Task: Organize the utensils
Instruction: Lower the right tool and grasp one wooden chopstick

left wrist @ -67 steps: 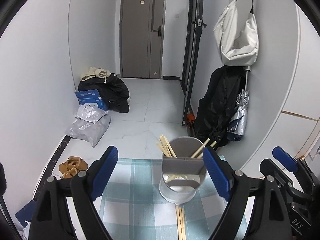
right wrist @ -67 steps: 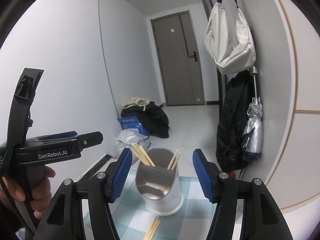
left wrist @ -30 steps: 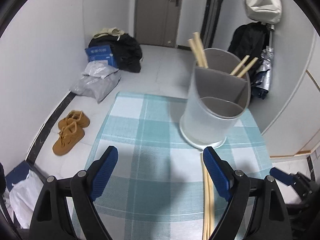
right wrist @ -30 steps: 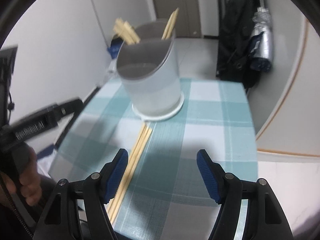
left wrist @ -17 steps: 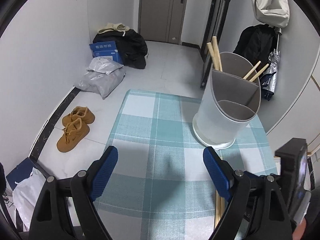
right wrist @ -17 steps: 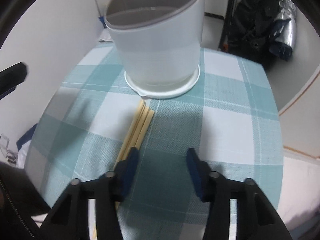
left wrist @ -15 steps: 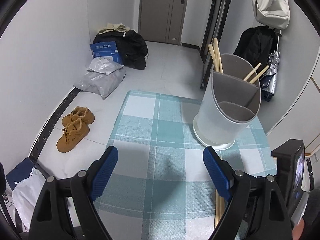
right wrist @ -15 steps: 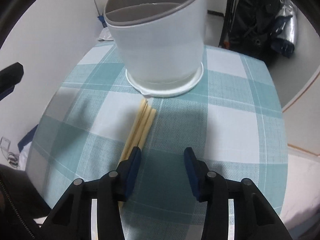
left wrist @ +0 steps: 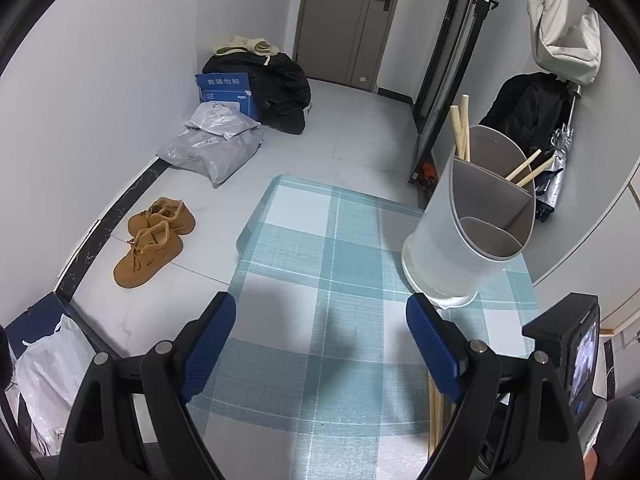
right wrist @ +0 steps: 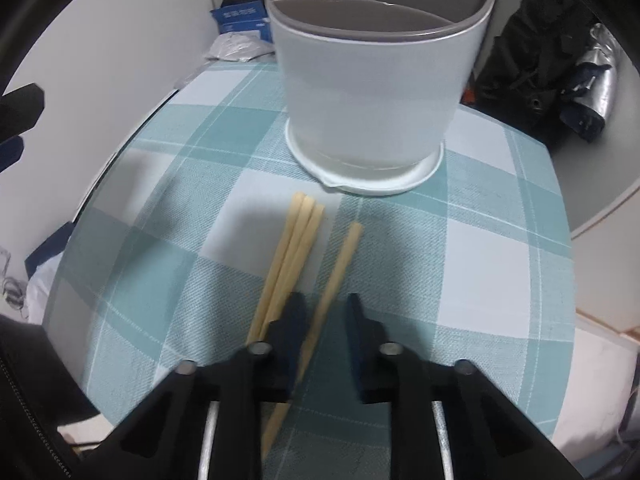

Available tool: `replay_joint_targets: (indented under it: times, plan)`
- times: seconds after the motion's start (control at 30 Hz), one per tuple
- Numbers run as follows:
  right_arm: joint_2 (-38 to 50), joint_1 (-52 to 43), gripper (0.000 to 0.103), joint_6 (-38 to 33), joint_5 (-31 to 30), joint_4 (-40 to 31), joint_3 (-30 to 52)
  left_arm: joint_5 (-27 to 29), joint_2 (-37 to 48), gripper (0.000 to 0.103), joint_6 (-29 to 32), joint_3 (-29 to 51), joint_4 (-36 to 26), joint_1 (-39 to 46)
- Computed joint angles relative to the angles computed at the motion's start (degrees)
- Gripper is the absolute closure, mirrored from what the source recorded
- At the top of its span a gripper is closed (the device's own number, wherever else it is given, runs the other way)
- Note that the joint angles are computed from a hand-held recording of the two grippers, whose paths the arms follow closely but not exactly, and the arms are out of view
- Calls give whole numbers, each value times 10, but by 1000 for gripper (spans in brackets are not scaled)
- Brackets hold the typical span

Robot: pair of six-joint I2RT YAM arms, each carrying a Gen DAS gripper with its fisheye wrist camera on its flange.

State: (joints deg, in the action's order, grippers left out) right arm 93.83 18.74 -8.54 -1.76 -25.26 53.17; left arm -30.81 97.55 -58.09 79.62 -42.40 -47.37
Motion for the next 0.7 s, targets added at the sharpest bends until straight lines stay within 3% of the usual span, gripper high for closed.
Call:
replay_joint_targets:
  times: [0.17,0.37,0.7]
  plan:
    - [-17,-23,98,-48,-20,-28,-8,-4,-4,19,-8,-5,-4,-2]
    - [-43,-55,96,-96,-46,-89,-14,-2,-2,19,-7,-2,-8,-3]
    - [11,-30,89,-88,-27,-55,30,-3,8,19,-23,-4,-31,8]
